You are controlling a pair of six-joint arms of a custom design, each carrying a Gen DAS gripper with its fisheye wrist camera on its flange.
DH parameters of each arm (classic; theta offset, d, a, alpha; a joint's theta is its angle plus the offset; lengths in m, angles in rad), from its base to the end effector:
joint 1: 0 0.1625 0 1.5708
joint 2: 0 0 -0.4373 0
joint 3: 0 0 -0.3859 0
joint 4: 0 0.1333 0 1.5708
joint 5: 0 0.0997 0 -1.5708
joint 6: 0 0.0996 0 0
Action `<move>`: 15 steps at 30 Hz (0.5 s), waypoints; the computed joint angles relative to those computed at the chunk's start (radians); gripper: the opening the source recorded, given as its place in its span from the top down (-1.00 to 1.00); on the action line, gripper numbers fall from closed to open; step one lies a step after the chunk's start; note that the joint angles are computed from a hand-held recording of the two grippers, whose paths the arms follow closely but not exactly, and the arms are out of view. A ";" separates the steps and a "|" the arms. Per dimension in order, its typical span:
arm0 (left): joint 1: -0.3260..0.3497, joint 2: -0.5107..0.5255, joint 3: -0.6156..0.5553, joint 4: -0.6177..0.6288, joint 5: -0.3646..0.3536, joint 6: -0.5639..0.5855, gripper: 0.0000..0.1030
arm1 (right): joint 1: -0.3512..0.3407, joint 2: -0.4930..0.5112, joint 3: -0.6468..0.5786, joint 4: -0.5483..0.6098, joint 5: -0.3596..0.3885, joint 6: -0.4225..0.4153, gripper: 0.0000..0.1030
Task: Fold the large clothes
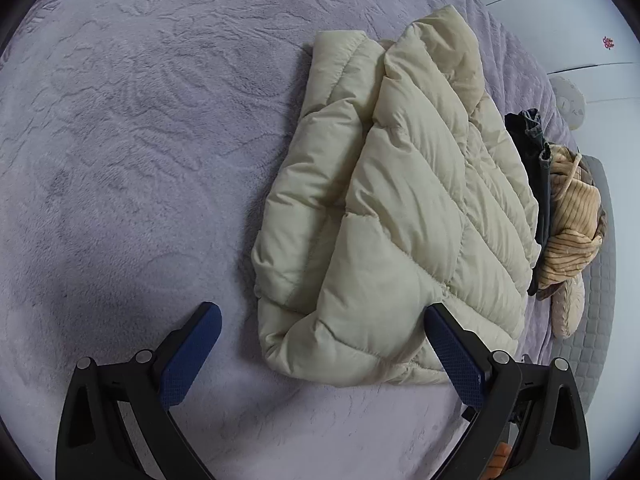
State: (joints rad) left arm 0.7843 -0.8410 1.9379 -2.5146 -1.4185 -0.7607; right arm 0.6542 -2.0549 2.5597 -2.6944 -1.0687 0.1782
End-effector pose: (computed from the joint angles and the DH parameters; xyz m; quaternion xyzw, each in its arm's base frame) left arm -0.2853 -0.4944 0.0326 0.0186 0.9940 0.0016 0.1075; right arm -0.1009 -0.3057 0.3496 0.4156 0.8272 -0.3605 0.1142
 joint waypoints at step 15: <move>-0.050 0.018 -0.028 -0.023 0.041 0.081 0.55 | -0.076 0.031 0.021 -0.091 0.150 0.095 0.52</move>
